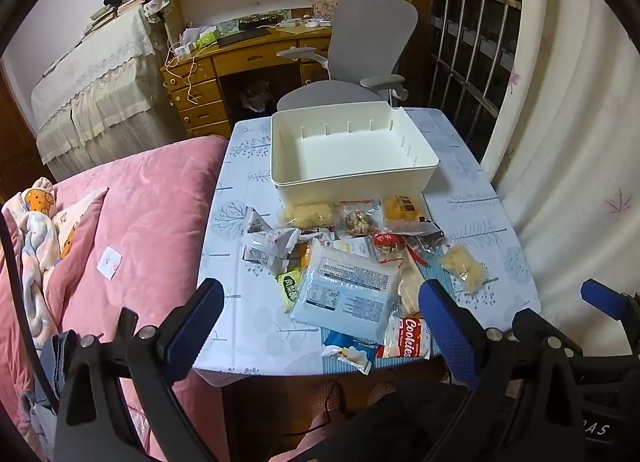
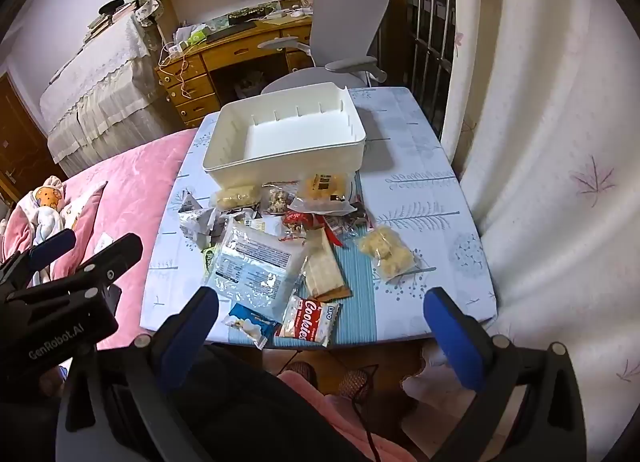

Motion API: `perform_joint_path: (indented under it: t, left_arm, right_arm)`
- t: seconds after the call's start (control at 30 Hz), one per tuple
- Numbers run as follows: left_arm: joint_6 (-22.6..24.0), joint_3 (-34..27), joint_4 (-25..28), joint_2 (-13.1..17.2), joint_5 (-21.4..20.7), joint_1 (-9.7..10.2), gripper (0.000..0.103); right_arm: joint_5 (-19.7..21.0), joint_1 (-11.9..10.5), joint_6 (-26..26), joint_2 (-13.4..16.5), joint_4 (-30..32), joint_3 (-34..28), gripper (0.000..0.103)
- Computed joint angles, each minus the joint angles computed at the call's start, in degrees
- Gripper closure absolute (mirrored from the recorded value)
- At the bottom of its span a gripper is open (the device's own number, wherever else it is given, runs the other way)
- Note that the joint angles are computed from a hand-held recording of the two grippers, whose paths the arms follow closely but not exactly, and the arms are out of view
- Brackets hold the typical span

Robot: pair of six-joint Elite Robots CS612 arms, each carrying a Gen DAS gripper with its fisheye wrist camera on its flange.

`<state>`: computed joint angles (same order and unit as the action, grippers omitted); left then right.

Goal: Organize snacks

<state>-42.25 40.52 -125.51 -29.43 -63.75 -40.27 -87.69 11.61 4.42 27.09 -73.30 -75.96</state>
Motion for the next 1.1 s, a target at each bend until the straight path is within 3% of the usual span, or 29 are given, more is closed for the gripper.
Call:
perform_joint_path:
  t: [0.47, 0.7, 1.1]
  left_arm:
    - [-1.34, 1.47, 0.20, -0.83, 0.07, -0.16, 0.006]
    - [-1.85, -1.42, 3.26, 0.64, -1.99, 0.35, 0.006]
    - [-3.54, -3.08, 5.08, 1.28, -1.38, 0.39, 0.006]
  right_arm:
    - [0.08, -0.06, -0.30, -0.43, 0.45, 0.41, 0.001]
    - [-0.05, -0.13, -0.42, -0.54, 0.38, 0.92, 0.001]
    - [0.13, -0.13, -0.75, 0.03, -0.40, 0.96, 0.001]
